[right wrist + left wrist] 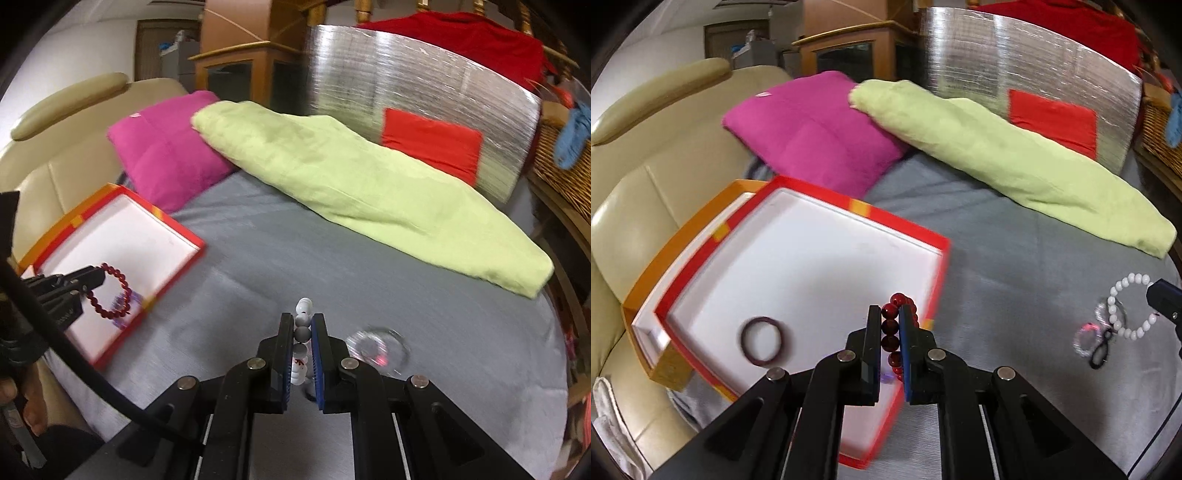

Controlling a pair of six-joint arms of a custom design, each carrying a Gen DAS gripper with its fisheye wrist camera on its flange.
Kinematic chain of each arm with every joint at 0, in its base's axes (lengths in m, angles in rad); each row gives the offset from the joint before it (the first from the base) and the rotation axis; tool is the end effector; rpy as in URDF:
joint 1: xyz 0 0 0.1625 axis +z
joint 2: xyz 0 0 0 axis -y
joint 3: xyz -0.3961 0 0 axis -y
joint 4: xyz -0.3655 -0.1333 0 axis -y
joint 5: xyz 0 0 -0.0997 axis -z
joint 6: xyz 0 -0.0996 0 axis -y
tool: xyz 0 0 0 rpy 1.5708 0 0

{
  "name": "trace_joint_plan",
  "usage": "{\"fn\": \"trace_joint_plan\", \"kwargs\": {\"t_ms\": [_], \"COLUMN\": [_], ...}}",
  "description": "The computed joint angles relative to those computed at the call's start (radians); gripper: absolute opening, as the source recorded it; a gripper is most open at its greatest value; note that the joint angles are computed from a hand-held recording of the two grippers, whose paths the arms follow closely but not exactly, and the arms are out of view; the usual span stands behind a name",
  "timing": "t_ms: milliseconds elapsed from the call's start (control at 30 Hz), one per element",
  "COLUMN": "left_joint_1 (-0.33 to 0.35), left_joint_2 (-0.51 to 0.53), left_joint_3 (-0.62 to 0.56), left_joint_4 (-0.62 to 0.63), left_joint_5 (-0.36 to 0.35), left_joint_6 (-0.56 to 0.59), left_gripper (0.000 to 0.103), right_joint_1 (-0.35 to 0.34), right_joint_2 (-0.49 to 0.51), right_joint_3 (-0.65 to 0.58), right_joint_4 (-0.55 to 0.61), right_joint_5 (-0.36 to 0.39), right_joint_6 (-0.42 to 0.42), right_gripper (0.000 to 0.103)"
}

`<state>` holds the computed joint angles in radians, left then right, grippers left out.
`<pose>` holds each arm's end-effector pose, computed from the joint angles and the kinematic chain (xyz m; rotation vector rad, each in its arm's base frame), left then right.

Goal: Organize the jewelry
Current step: 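Carry the red and white bead bracelets in both grippers over the white box, then open both grippers to release the red and white bracelets into the box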

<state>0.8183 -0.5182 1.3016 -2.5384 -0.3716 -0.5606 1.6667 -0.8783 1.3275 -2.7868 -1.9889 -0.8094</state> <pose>-0.3186 -0.6711 0.0835 0.0686 2.0838 -1.0204 0.1611 -0.7049 0.3123 0.8644 -2.2467 0.7288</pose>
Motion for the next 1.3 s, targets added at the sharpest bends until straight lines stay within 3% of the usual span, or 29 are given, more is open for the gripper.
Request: {"fn": "trace_joint_plan", "kwargs": {"t_ms": [400,633,733,1033,1300], "left_joint_1": [0.082,0.131,0.146,0.178,0.183], "left_joint_2": [-0.168,-0.186,-0.173,-0.125,-0.134], "left_joint_3": [0.107,0.082,0.055,-0.037,-0.04], "left_joint_4": [0.119,0.199,0.188,0.259,0.34], "left_joint_5": [0.08,0.067,0.059,0.046,0.057], "left_joint_6": [-0.167,-0.212,-0.181,-0.165,-0.222], "left_gripper": [0.01,0.01,0.01,0.01,0.01], "right_joint_1": [0.085,0.099,0.087,0.047,0.055], "right_joint_2": [0.204,0.362,0.411,0.596,0.603], "right_joint_3": [-0.234,-0.446,-0.516,-0.83,-0.824], "right_joint_4": [0.262,0.474,0.537,0.726,0.695], "right_joint_5": [0.135,0.233,0.275,0.231,0.198], "right_joint_6": [0.124,0.209,0.242,0.301,0.267], "right_gripper": [0.011,0.011,0.011,0.011,0.013]}}
